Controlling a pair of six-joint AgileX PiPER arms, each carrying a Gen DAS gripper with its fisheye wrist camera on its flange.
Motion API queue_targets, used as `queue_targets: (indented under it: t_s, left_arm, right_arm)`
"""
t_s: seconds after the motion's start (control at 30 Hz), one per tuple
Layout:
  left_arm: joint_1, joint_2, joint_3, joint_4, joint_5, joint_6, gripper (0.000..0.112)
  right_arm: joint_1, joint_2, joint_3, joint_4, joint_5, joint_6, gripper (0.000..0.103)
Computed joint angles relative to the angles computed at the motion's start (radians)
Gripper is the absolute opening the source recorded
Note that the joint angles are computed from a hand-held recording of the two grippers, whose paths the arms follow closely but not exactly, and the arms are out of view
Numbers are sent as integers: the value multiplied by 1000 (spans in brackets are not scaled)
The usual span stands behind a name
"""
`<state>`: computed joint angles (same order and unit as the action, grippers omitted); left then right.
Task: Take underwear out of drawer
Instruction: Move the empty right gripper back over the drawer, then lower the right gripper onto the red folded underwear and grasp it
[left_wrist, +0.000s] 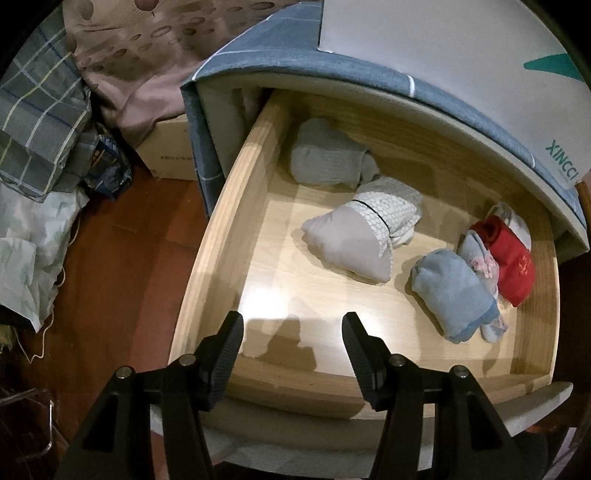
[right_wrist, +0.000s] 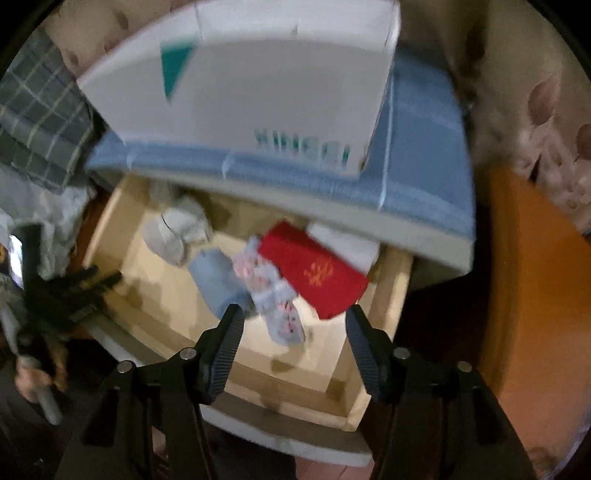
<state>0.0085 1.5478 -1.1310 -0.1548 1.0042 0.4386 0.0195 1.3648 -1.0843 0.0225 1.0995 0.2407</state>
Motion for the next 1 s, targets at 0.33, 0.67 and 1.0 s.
queue_targets:
  t_s: [0.33, 0.67, 1.0]
  left_arm:
    - [-2, 1, -2, 7, 7, -4, 57]
    - [-1, 4, -2, 2, 7, 3, 57]
    - [5, 2, -2, -12, 16, 12, 57]
  right_arm:
    - [-24, 165, 85, -55, -202, -33, 47]
    - [27, 292, 92, -149, -319, -33, 50]
    - [49, 367, 83, -170, -332, -13, 52]
